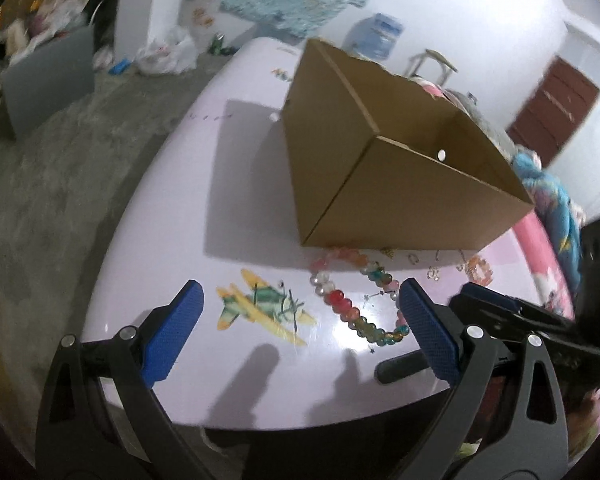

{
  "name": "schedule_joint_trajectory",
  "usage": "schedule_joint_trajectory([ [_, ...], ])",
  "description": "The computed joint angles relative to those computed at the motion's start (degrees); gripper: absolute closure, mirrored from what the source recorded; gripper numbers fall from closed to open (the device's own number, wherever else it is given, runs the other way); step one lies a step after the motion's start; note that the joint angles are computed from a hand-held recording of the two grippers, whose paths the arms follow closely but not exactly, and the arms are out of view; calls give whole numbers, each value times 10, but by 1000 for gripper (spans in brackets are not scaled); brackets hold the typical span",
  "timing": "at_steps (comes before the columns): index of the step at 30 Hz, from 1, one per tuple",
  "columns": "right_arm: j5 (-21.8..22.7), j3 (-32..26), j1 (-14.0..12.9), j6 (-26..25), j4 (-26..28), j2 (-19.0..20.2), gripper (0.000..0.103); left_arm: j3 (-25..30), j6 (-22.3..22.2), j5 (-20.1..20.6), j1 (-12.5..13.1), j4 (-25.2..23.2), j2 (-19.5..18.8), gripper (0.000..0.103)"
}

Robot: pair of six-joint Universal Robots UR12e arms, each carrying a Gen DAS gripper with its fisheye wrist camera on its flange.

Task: Organize jewelry

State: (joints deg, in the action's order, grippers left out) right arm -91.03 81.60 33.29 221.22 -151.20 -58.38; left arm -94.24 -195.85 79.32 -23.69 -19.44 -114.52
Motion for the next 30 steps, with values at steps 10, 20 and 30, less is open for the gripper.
schedule_joint_trajectory([
  [10,27,-20,-9,-11,39,22,73,54,89,-9,-11,-63,-34,42],
  [20,-6,-67,0,-78,98,47,78,92,134,40,-25,-142,-56,62],
  [30,-40,-111,9,-114,132,69,93,100,175,104,-41,-135,-63,87],
])
